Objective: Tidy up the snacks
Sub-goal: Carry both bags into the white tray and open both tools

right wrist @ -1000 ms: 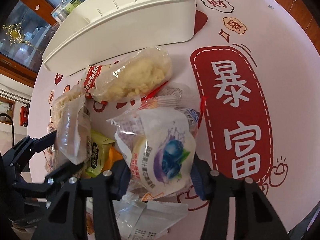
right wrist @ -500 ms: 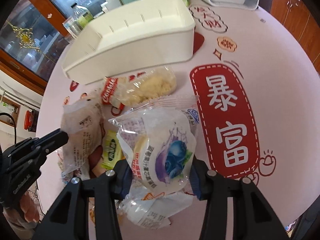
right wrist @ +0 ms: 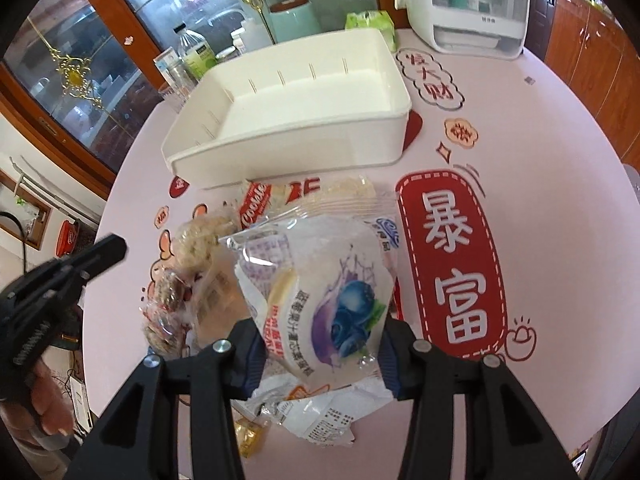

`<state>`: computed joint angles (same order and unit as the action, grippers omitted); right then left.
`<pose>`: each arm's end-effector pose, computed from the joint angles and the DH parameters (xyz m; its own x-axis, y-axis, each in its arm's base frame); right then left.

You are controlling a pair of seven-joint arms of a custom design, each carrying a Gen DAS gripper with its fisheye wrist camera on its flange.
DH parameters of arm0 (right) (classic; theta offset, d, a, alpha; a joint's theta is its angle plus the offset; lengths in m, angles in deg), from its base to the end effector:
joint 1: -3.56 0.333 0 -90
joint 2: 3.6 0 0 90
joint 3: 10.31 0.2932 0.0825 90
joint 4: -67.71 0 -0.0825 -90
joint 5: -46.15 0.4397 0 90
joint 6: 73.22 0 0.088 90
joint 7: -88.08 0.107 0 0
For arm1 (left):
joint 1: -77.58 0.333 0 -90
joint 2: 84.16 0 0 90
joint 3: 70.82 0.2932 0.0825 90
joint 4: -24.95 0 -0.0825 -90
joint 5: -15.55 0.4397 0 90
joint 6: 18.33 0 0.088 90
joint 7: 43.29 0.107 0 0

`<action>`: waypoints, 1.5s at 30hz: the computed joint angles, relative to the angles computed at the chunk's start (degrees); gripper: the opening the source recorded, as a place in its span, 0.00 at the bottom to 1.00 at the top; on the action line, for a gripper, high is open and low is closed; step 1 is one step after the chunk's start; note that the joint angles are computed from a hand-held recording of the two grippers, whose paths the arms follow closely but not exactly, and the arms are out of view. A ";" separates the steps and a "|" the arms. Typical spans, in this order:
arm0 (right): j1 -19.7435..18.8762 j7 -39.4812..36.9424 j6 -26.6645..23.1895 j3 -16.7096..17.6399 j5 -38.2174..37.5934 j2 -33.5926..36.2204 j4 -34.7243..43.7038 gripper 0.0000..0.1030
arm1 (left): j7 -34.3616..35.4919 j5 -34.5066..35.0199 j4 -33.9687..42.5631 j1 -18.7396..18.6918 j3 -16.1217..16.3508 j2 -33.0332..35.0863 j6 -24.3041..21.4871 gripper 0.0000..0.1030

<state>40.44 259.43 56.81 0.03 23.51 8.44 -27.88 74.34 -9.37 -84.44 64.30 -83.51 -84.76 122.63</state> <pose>0.4943 0.5073 0.4863 -0.3280 -0.8984 -0.2920 -0.8219 0.4237 -0.3807 0.5877 -0.2863 0.5196 -0.6535 -0.7446 0.1361 -0.6546 0.4657 -0.5955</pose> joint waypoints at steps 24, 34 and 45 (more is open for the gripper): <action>-1.60 -2.59 3.23 0.41 3.95 -1.72 -3.62 0.45 | 7.45 11.20 7.53 -0.97 -0.85 13.52 -13.23 0.92; -2.18 -5.50 3.96 0.52 7.45 -0.11 -3.53 0.45 | 4.72 18.18 7.95 -3.06 -0.55 16.18 -13.43 0.76; -2.38 -7.96 3.81 -0.08 7.72 1.32 -1.24 0.45 | 1.95 13.81 8.92 -0.87 -0.62 12.71 -15.63 0.57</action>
